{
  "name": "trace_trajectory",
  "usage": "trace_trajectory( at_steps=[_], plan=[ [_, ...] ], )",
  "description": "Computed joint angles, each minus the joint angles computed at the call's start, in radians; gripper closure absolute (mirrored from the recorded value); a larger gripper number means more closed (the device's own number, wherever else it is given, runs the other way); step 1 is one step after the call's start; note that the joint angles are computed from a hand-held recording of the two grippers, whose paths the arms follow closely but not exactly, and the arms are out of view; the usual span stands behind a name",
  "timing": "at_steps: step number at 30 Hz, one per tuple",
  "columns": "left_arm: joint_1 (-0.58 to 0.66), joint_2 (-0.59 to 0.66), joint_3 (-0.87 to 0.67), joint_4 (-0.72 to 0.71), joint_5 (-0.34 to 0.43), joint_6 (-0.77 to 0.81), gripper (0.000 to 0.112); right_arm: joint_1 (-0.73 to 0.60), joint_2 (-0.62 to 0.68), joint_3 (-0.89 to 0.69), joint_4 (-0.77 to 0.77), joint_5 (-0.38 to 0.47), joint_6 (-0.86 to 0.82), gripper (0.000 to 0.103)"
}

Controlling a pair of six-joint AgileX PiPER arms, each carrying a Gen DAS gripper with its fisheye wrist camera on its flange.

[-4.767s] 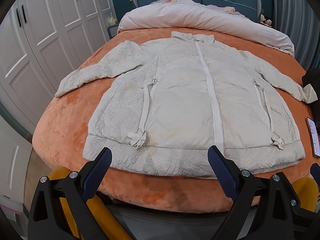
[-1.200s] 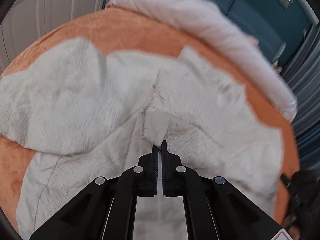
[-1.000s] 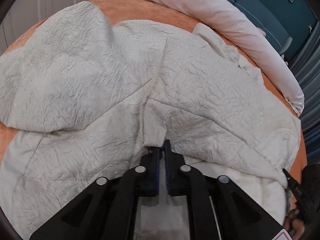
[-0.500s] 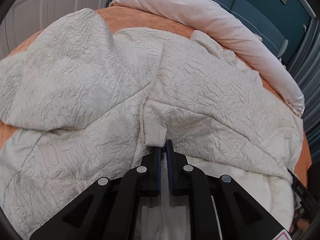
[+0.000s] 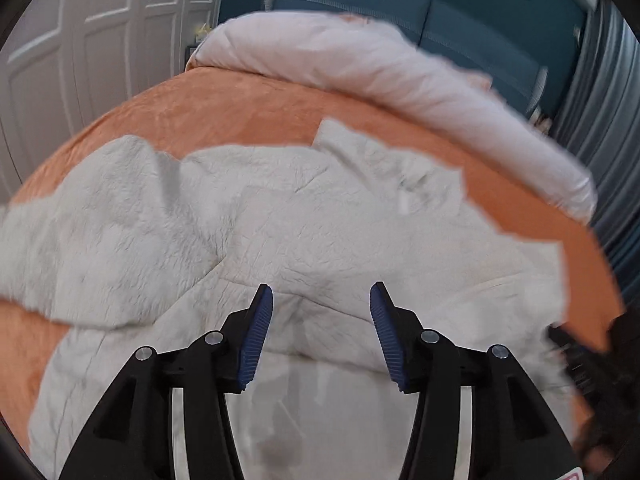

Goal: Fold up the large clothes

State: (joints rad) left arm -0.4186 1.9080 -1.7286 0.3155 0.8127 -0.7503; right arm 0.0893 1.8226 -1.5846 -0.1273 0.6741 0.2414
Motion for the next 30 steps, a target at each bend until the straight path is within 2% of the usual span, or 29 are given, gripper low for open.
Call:
trace_trajectory(
  at_steps=[1,2,4,6,8,11,15,18,20,21,23,24,25,28,30],
  plan=[
    [0.007,0.049,-0.032,-0.013,0.031,0.009,0.062,-0.017,0.045,-0.034,-0.021,0.009,0.024,0.083],
    [0.025,0.068,-0.023,-0.047,0.022,0.023,0.060,-0.029,0.065,-0.042,-0.028,0.012,0.039,0.083],
    [0.050,0.061,0.066,-0.090,-0.086,0.019,0.058,-0.072,0.108,-0.049,0.010,0.001,0.027,0.083],
    [0.043,0.047,0.146,-0.034,-0.186,-0.032,0.057,-0.130,0.135,-0.036,0.171,-0.032,-0.094,0.084],
    [0.028,0.054,0.158,0.029,-0.203,-0.077,0.056,-0.159,0.131,0.005,0.274,-0.085,-0.170,0.084],
    [0.009,0.079,0.148,0.107,-0.210,-0.147,0.055,-0.138,0.120,0.050,0.210,-0.151,-0.125,0.084],
    [0.013,0.079,0.153,0.103,-0.221,-0.144,0.055,-0.143,0.132,0.026,0.238,-0.127,-0.153,0.084],
    [0.064,0.008,0.211,-0.081,-0.255,-0.004,0.055,-0.134,0.092,0.018,0.170,-0.051,-0.098,0.083],
    [0.129,-0.104,0.309,-0.267,-0.260,0.121,0.055,-0.121,-0.031,0.120,0.165,-0.044,-0.094,0.079],
    [0.174,-0.176,0.385,-0.367,-0.285,0.198,0.053,-0.121,-0.131,0.214,0.207,-0.053,-0.151,0.075],
    [0.315,-0.347,0.553,-0.541,-0.302,0.351,0.038,-0.108,-0.283,0.356,0.227,-0.065,-0.198,0.064],
    [0.399,-0.408,0.597,-0.588,-0.261,0.411,0.037,-0.093,-0.383,0.441,0.229,-0.043,-0.218,0.060],
    [0.499,-0.467,0.652,-0.595,-0.261,0.431,0.037,-0.081,-0.457,0.509,0.225,-0.041,-0.220,0.060],
    [0.799,-0.494,0.653,-0.602,-0.158,0.513,0.037,-0.030,-0.655,0.666,0.223,0.050,-0.176,0.057],
    [0.999,-0.450,0.616,-0.650,-0.140,0.585,0.037,0.023,-0.752,0.733,0.216,0.110,-0.103,0.056]
  ],
)
